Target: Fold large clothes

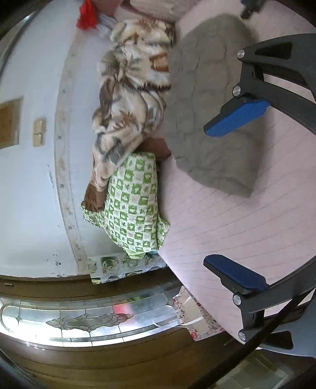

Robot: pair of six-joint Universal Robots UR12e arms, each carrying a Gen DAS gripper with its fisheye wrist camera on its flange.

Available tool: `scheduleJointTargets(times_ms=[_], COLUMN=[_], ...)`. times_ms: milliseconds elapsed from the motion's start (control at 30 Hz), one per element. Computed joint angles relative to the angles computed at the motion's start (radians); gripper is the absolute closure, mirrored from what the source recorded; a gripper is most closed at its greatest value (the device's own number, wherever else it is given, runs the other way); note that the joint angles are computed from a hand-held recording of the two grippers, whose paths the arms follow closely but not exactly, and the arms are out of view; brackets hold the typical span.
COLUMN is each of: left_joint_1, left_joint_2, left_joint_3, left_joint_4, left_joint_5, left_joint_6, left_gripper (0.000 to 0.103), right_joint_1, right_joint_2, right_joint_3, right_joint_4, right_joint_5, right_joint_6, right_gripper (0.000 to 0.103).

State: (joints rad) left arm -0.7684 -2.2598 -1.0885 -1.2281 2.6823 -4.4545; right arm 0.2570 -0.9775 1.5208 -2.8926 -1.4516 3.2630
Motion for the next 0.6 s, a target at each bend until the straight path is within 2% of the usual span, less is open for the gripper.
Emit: scheduleJointTargets(times_ms=[33, 100, 233, 333, 467, 533, 600], left_joint_1=[-0.011, -0.031, -0.073, -0.092, -0.109, -0.115, -0.121], left_joint_2=[0.002, 0.003, -0.002, -0.004, -0.006, -0.015, -0.023], left_joint_3=[0.004, 0.002, 0.019, 0.023, 0.014, 0.033, 0.041], left_joint_4=[-0.017, 0.017, -0.001, 0.065, 0.129, 0.085, 0.080], left_joint_5=[-0.002, -0.016, -0.014, -0.057, -0.101, -0.116, -0.135], left_joint_6=[-0.019, 0.001, -0.045, -0.015, -0.018, -0.038, -0.027], left_gripper=[0.006, 0.006, 0.006, 0.006, 0.006, 0.006, 0.006], right_joint_1=[0.000, -0.001, 0.003, 0.011, 0.020, 0.027, 0.031], right_joint_2=[-0.010, -0.043, -0.093, -0.127, -0.155, -0.169, -0.177], right_joint_3=[0.023, 0.091, 0.187, 0.244, 0.285, 0.307, 0.318], right_joint_4=[-0.014, -0.045, -0.090, -0.119, -0.141, -0.162, -0.171], right_joint_5=[-0.003, 0.001, -0.012, -0.037, -0.039, -0.055, -0.062], right_joint_6=[-0.001, 0.000, 0.001, 0.000, -0.009, -0.020, -0.034], right_gripper=[0.017, 0.016, 0.017, 0.017, 0.017, 0.016, 0.017])
